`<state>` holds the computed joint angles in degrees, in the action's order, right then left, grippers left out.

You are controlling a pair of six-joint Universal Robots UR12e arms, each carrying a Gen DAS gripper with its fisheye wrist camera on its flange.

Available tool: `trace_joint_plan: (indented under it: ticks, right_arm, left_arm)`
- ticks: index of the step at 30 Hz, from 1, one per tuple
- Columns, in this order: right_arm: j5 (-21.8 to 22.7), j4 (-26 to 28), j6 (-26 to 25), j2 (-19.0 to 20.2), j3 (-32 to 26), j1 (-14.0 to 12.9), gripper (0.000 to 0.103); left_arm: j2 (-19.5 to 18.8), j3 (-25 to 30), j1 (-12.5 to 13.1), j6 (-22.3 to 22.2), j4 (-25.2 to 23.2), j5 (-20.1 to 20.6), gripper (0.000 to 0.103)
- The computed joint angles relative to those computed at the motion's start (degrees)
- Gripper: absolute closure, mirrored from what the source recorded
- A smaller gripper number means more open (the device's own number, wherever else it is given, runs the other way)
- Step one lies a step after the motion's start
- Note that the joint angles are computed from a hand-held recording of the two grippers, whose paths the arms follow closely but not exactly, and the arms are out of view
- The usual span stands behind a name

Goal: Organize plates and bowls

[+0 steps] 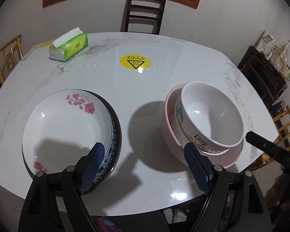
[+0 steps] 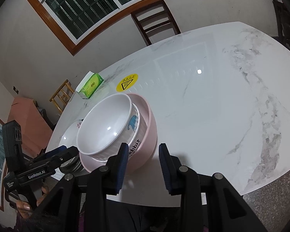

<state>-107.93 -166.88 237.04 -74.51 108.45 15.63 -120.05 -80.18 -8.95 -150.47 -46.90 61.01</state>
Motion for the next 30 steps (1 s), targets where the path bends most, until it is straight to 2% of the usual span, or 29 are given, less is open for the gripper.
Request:
trace_joint_plan:
  ticks: [8,11,18,25,30]
  right_arm:
    - [0.5,1.4,-1.0,0.1,-0.7,-0.1,0.07]
    - [0.7,2.2,-0.7,0.2,-1.0,-0.2,0.07]
    - [2.2,3.9,-0.2,0.2,-1.3,-0.8,0.07]
    - [2.9,5.9,-0.1,0.0,-1.8,-1.6,0.07]
    - [6.1,7.5,0.7,-0.1,-2.1,-3.0,0.07]
  left_arm:
    - [0.1,0.3,-0.5,1.4,-0.1,1.0,0.022]
    - [0.0,0.6,-1.0,2.3,0.4,2.7,0.023]
    - [-0.8,3.1,-1.2,3.4,-5.8,2.2,0.031]
    - [-0.5,2.4,-1.7,4.4,-4.1,3.8,0.033]
    - [-0.8,3.2,-2.1,4.6,-5.3,5.0,0.034]
